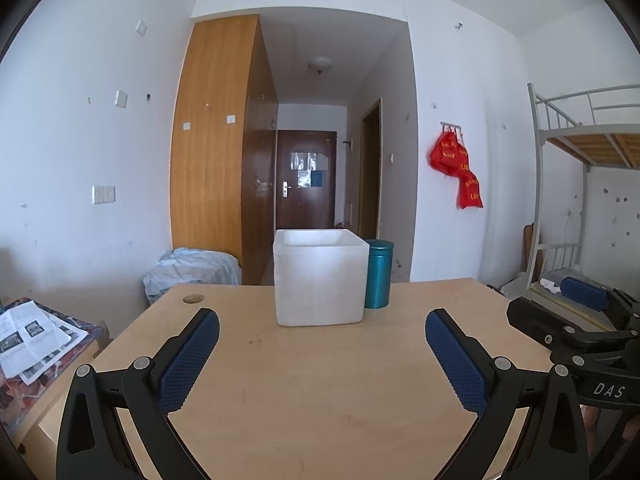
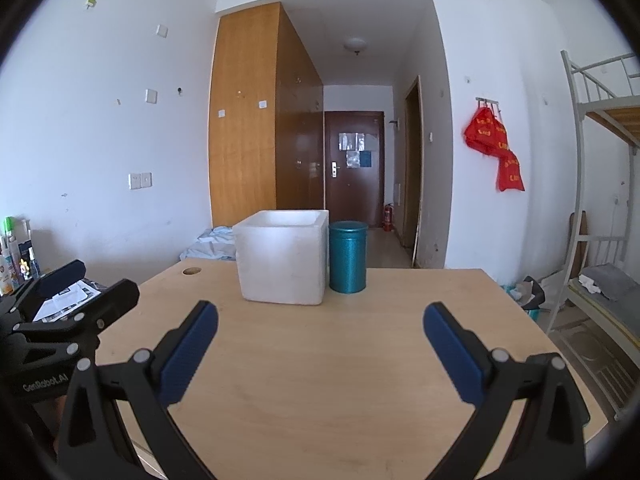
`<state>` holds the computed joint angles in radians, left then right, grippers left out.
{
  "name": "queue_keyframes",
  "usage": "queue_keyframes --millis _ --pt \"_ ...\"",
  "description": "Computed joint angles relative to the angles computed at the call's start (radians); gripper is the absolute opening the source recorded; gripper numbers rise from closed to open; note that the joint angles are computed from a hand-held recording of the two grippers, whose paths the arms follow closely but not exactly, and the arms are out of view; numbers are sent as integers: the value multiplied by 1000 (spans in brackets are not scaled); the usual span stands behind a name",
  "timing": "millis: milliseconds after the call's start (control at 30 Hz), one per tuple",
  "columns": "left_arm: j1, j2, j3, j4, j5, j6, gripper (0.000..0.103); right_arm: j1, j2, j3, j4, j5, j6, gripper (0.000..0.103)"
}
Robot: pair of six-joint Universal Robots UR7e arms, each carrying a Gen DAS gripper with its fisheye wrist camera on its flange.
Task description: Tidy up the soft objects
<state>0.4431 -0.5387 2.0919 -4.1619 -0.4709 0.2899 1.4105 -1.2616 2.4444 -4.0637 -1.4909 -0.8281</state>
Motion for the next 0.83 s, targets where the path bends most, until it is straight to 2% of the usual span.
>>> queue_keyframes --millis 833 --pt "-17 23 2 -67 11 15 103 4 -5 4 1 -3 -4 103"
